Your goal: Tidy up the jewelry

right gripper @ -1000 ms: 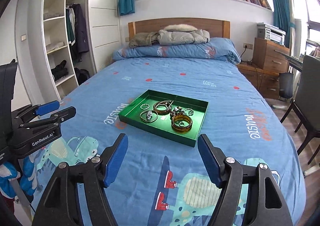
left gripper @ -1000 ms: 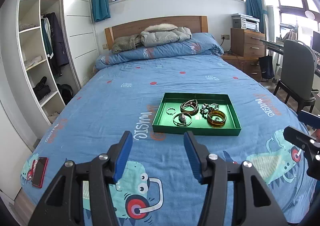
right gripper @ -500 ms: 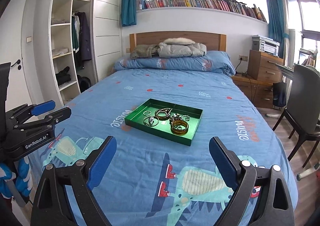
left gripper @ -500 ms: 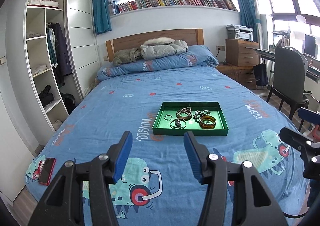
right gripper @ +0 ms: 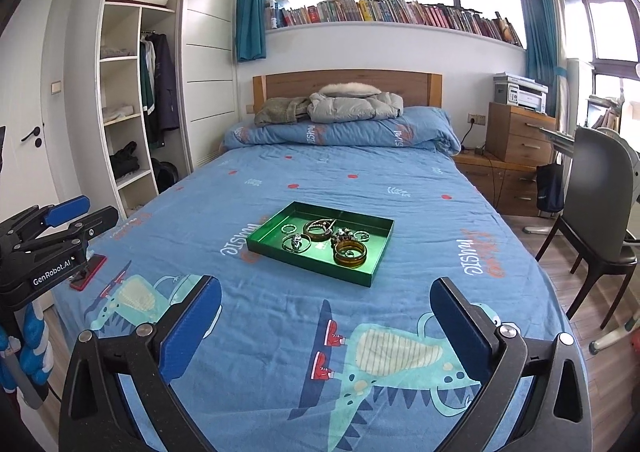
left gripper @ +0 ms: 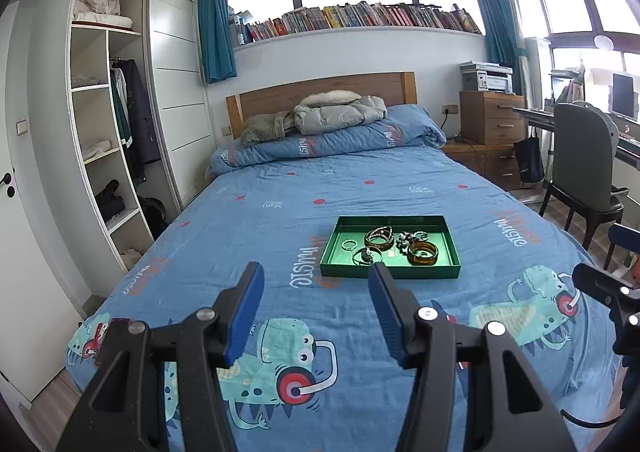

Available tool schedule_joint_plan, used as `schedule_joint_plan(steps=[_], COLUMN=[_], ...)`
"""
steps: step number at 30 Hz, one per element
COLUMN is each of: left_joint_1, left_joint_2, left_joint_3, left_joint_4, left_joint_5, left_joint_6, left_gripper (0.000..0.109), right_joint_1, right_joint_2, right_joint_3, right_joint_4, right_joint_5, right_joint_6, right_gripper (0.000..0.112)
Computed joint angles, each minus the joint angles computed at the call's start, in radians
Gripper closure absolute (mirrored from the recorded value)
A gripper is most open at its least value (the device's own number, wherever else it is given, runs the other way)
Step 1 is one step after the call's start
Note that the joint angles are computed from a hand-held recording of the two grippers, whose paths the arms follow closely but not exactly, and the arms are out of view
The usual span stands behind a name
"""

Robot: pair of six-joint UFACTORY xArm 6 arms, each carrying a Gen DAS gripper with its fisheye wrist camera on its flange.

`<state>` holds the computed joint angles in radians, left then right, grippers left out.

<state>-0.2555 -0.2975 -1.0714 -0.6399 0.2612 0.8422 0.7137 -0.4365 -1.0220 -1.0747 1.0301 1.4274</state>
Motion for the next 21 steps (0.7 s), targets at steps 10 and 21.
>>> schedule_joint_plan(steps=[10, 21], left_joint_1=[-0.002, 0.003], left_joint_2=[-0.032, -0.022], left_joint_3=[0.015, 0.007], left_joint_4=[-0.132, -0.148], left_joint_5=[-0.012, -0.006], left_joint_6=[0.128, 0.153], left_gripper=[0.056, 0.056], right_joint_1=[0.031, 0.032], right_joint_2=[-0.019, -0.025], right_joint_3=[0.004, 0.014], right_joint_4=[-0.043, -0.060], right_joint_5=[0.043, 0.065], right_joint_6=[0.021, 0.036], right_gripper=[0.010, 0.010])
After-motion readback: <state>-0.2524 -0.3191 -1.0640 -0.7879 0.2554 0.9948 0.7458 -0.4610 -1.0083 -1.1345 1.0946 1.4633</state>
